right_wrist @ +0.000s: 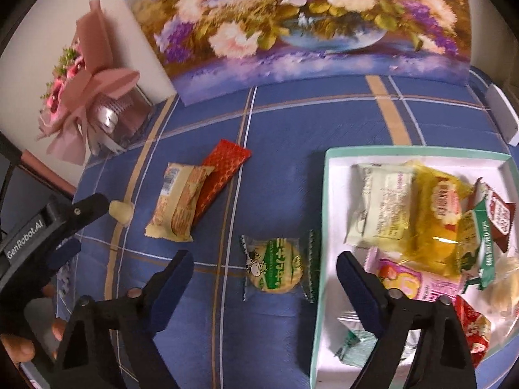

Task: Organize snacks
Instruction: 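Withdraw both open tools from the tray toward the remaining snacks, then grasp the cow-print wrapped round cookie with the right tool while the left tool grasps the cream-orange bread packet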

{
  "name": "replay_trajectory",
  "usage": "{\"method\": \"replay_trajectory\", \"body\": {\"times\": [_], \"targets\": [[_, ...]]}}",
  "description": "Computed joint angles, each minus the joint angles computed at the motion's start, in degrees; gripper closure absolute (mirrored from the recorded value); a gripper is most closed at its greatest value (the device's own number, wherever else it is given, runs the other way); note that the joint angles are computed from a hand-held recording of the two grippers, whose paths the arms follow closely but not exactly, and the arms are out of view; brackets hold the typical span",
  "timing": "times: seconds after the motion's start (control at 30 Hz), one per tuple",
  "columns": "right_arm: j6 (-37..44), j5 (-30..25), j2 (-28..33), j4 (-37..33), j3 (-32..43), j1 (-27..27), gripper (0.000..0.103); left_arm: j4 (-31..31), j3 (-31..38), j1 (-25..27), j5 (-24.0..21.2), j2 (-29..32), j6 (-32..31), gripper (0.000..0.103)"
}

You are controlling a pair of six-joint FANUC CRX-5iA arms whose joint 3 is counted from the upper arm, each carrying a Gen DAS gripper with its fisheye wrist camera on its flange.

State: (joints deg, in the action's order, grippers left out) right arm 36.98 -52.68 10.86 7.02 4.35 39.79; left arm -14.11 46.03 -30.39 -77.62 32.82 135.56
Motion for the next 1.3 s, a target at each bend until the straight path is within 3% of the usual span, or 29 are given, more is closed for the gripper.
{"method": "replay_trajectory", "body": {"times": [0.17,0.43,1.0,1.3], "targets": [[3.03,-1.97,2.54,-3.94,2.53,-0.86,0.027,2.88,0.00,0.99,0.42,1.45,-2.00,0.003],[4.20,-4.17,5.21,-4.97,4.40,-0.98,0.034,5.02,-0.74,1.48,2.73,2.33,-3.89,0.003],[4.96,-7.15,7.86,-2.54,6.94,-0.09,0.035,7.17,0.35,1.77,2.03,4.08,-5.71,0.003],[7.18,-4.11,7.53,-7.51,6.94,-1.02,0.036,7.97,-0.07,2.26,1.90,4.00,-5.42,0.003]]}}
